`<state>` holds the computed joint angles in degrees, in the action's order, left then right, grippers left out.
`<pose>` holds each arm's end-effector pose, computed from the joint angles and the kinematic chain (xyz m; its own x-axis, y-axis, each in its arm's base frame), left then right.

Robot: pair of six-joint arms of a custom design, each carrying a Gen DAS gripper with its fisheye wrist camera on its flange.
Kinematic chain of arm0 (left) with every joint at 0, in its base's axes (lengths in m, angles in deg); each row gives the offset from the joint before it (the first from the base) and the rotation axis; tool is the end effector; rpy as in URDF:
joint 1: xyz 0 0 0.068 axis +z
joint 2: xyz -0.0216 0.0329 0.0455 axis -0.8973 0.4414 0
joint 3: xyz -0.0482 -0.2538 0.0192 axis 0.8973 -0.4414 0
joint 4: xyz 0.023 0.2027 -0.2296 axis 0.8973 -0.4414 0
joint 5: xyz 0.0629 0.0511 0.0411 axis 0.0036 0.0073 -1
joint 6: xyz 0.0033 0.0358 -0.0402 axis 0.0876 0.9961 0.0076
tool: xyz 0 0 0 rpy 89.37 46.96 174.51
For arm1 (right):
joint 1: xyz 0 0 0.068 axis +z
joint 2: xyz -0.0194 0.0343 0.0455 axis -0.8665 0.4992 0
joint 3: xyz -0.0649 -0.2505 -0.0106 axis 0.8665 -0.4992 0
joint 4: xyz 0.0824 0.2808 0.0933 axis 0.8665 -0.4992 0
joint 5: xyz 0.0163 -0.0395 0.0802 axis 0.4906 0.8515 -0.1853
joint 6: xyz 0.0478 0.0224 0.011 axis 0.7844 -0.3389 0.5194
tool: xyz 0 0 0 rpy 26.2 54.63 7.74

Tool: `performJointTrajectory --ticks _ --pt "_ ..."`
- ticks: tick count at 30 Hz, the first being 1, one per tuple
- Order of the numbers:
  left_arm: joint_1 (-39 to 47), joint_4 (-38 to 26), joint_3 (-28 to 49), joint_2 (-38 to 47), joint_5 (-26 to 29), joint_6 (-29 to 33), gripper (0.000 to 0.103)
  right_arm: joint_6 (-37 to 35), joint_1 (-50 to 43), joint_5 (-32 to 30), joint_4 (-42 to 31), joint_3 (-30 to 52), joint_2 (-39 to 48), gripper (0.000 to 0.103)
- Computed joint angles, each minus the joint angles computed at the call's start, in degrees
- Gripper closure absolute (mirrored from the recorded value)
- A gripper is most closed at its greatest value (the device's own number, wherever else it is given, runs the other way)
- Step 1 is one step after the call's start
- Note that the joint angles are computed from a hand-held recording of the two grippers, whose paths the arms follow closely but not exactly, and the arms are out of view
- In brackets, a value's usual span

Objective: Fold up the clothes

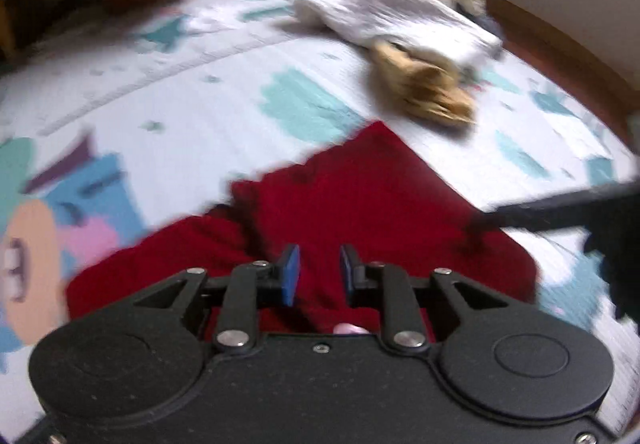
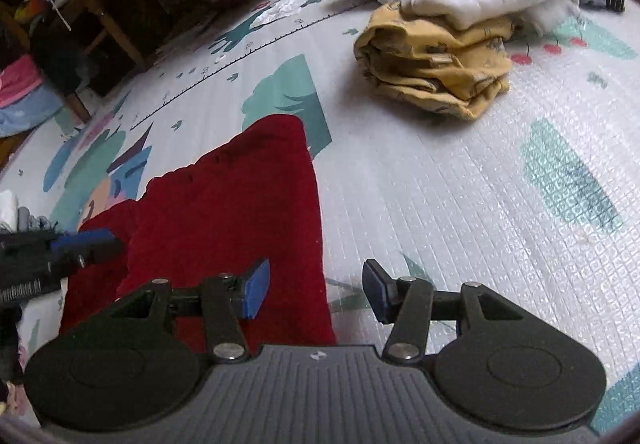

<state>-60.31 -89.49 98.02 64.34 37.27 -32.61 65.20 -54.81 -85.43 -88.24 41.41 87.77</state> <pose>0.2782 0.0071 0.1727 -0.7889 0.1288 -0.6009 0.2482 0.9613 -0.1198 0.3209 0.0459 0.1341 -0.8458 0.0020 -0.5336 -0.2672 0.8640 0.4268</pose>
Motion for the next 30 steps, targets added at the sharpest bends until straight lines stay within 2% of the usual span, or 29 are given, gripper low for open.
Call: performJointTrajectory --ticks 2,3,4,5,6,7,12,14,16,19,22,26,30 --pt "-1.4 -1.4 0.7 4.2 -1.9 2.0 0.079 -0.3 -0.5 -1.4 -0.8 0.7 1.0 0.051" --pt "-1.5 -0.4 0.1 4.3 -1.6 2.9 0.074 -0.8 -0.7 -2.1 -1.4 1.0 1.4 0.051" --pt "-1.6 0.6 -0.4 4.4 -1.2 3.9 0.073 -1.4 -0.6 -2.3 -1.8 1.0 1.4 0.051" --pt "-1.3 -0.8 1.0 5.4 -0.5 3.9 0.071 -2.0 -0.4 -2.3 -1.9 0.9 1.1 0.051" --pt "-0.2 -3.4 3.3 7.0 1.6 2.9 0.063 -2.4 -0.1 -2.1 -2.0 0.6 0.6 0.051" --pt "0.8 -4.4 4.6 7.9 3.6 1.1 0.062 -2.5 -0.1 -2.7 -2.1 0.6 0.5 0.051" --pt "2.1 -3.0 4.7 6.7 9.5 -4.0 0.062 -0.9 -1.0 -3.4 -1.1 -2.5 -2.4 0.051" --pt "0.8 -2.5 4.8 8.0 8.5 -5.7 0.061 -1.7 -1.2 -3.8 -1.5 -4.6 -4.1 0.051" --pt "-0.4 -4.3 6.5 11.5 5.1 -6.8 0.061 -1.6 -1.4 -4.3 -0.7 -7.1 -6.3 0.051" --pt "-1.0 -5.3 8.8 13.9 4.9 -8.1 0.056 -1.2 -1.1 -4.1 -0.7 -8.2 -7.6 0.05" --pt "-1.6 -6.0 10.6 15.6 5.1 -8.8 0.054 -4.7 0.3 -3.1 -2.3 -7.1 -7.5 0.089" --pt "-1.0 -4.7 10.2 16.2 6.0 -10.0 0.052 -8.0 3.6 1.6 -0.1 -10.3 -15.6 0.089" --pt "1.8 -5.5 10.4 16.4 9.5 -11.6 0.051 -17.9 11.3 8.7 0.6 -14.2 -24.7 0.089"
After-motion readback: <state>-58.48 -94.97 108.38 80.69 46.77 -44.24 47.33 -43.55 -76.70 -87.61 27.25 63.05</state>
